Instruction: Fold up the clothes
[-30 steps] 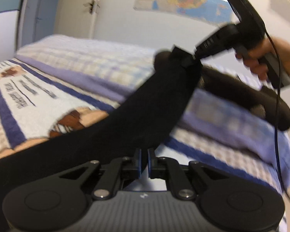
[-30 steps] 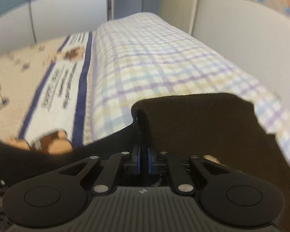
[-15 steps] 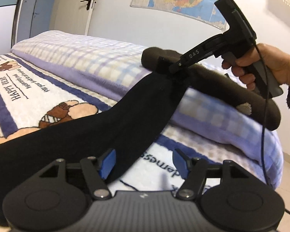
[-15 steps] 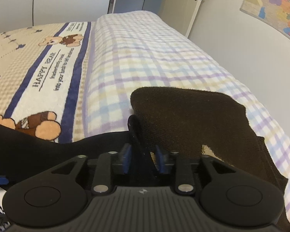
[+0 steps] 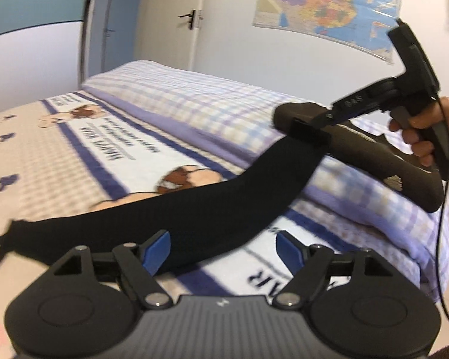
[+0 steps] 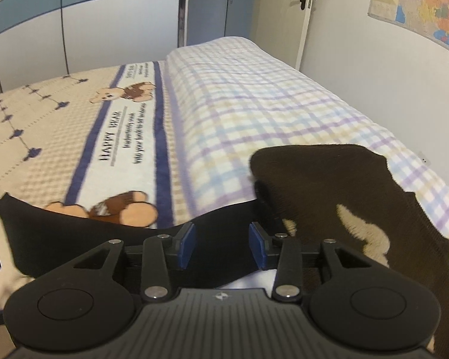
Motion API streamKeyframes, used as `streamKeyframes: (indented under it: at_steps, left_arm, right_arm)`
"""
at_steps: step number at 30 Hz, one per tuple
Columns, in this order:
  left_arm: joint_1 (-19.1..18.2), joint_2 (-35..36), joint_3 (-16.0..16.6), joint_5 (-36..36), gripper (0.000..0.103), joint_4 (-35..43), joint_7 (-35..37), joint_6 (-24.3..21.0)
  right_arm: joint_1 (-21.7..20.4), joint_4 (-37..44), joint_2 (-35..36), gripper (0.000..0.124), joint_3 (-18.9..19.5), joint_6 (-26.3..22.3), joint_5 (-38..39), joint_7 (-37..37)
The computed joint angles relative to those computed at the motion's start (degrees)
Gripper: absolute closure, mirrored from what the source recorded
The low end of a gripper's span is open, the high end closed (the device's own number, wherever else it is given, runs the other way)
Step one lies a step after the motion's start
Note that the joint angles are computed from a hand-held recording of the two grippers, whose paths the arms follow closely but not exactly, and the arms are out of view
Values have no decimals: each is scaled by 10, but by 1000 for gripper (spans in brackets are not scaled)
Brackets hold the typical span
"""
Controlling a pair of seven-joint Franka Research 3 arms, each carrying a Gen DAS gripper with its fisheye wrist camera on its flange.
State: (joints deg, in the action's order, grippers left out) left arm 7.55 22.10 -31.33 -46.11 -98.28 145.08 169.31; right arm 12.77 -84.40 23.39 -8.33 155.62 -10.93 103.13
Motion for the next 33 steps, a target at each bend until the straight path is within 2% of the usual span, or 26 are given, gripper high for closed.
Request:
streamKeyframes:
  at_steps: [6, 24, 33]
  left_arm:
    - [11, -64, 25, -33, 22, -56, -5, 5]
    - [-47, -210, 187, -128, 13, -182, 50, -5]
    - [-81, -240, 257, -114, 7, -234, 39, 33]
  right_arm:
    - [14, -37, -31, 80, 7, 3, -1, 21]
    - [69, -77, -82, 73, 41, -1, -69, 114]
    - [94, -52, -65, 71, 60, 2, -42, 145]
